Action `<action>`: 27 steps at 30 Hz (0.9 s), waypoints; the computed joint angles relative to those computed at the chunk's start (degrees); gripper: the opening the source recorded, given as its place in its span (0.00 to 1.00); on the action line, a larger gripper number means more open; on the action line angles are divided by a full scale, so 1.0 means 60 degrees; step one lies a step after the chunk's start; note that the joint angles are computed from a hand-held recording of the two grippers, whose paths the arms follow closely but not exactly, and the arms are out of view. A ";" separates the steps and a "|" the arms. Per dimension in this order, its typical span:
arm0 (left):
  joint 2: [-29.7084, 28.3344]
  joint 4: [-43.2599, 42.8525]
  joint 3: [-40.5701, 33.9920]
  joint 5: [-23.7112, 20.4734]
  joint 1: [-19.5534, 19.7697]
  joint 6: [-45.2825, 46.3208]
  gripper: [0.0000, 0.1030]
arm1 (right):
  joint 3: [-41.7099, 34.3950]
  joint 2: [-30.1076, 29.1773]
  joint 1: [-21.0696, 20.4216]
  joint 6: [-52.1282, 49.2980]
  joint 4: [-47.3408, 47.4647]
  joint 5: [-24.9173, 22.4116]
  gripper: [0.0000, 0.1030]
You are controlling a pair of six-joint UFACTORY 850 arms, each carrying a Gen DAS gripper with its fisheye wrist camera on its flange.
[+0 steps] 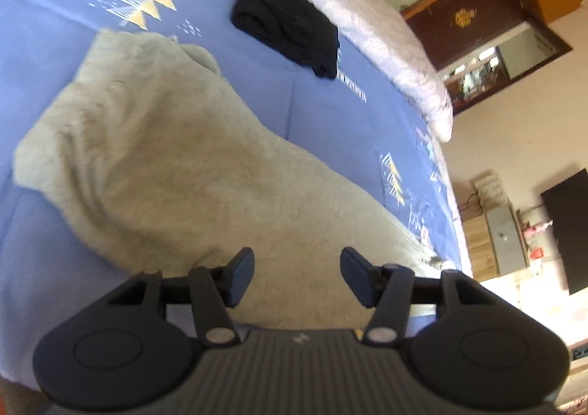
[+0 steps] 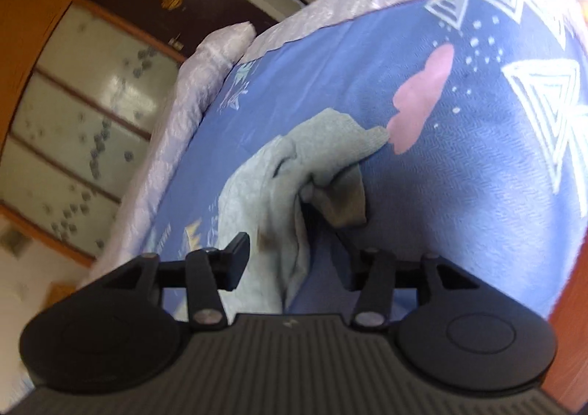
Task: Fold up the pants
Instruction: 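Lift the cuff with the right gripper and lay it over the pants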
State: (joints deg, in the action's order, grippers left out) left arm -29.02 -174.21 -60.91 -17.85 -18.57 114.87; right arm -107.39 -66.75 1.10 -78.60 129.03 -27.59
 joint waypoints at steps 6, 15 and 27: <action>-0.0856 0.2712 -0.0998 0.0594 0.0020 -0.2557 0.52 | -0.1810 -0.0968 -0.0182 0.2364 -0.0662 0.0538 0.45; -0.0945 0.2761 -0.0799 0.0072 0.0168 -0.3074 0.52 | -0.1460 0.0030 0.0745 -0.2605 -0.0302 -0.0047 0.20; -0.0825 0.2807 -0.0441 -0.0289 0.0239 -0.3225 0.54 | -0.0514 0.0406 0.3508 -0.5260 -0.7137 0.1924 0.65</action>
